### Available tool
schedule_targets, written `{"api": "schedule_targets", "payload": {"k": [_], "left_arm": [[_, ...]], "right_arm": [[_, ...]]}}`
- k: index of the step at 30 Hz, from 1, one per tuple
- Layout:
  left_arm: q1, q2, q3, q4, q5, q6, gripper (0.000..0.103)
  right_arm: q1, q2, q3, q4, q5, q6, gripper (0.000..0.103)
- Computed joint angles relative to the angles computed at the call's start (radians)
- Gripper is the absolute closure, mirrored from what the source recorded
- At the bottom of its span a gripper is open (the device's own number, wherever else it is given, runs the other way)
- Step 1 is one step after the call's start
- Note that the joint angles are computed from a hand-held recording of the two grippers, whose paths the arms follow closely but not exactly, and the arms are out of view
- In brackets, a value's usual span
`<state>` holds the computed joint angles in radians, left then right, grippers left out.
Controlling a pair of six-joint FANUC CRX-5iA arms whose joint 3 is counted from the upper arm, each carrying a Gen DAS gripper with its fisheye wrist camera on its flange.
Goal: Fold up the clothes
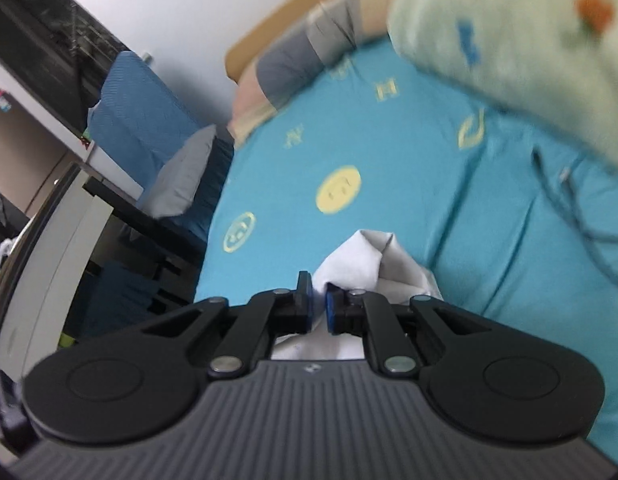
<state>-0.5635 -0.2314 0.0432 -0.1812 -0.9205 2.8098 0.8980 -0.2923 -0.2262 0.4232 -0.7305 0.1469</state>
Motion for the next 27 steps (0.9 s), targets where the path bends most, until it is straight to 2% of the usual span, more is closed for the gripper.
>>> {"api": "schedule_targets", "payload": {"k": [3,5,6,8,9,10,13,16,18,19,23,25,26,27], "left_arm": [[0.015,0.010,-0.044,0.007,0.037,-0.042,0.098],[0.007,0.031,-0.015,-0.011,0.018,-0.095,0.097],[0.001,0.042,0.002,-0.024,0.006,-0.123,0.093],[-0.011,0.044,0.014,-0.041,0.017,-0.162,0.068],[-0.017,0.043,0.018,-0.049,0.026,-0.180,0.047],[-0.032,0.045,0.031,-0.076,0.019,-0.178,0.036],[-0.082,0.058,0.082,-0.169,-0.041,-0.159,0.025],[-0.114,0.091,0.130,-0.224,-0.126,-0.158,0.025],[-0.124,0.119,0.156,-0.239,-0.178,-0.170,0.026],[-0.125,0.132,0.164,-0.240,-0.196,-0.183,0.027],[-0.128,0.164,0.174,-0.241,-0.243,-0.223,0.032],[-0.126,0.164,0.162,-0.241,-0.236,-0.225,0.046],[-0.128,0.167,0.163,-0.247,-0.239,-0.224,0.053],[-0.127,0.165,0.163,-0.247,-0.240,-0.224,0.068]], "right_arm": [[-0.054,0.029,0.024,-0.160,0.030,0.125,0.090],[-0.071,0.042,0.059,-0.227,0.016,0.188,0.088],[-0.076,0.045,0.076,-0.252,0.010,0.214,0.081],[-0.079,0.039,0.102,-0.304,0.019,0.281,0.049],[-0.084,0.027,0.104,-0.348,0.044,0.328,0.019],[-0.080,0.012,0.096,-0.364,0.073,0.352,0.014],[-0.047,-0.023,0.063,-0.292,0.102,0.372,0.016],[-0.010,-0.043,-0.011,-0.061,0.101,0.280,0.016],[-0.008,-0.009,-0.001,-0.002,0.038,0.301,0.016],[-0.008,0.009,0.003,0.023,0.011,0.311,0.018],[-0.032,0.073,0.001,0.010,0.005,0.329,0.033],[-0.028,0.088,-0.016,0.033,0.009,0.315,0.058],[-0.018,0.091,-0.027,0.074,-0.007,0.286,0.067],[-0.016,0.082,-0.040,0.094,0.002,0.263,0.073]]}}
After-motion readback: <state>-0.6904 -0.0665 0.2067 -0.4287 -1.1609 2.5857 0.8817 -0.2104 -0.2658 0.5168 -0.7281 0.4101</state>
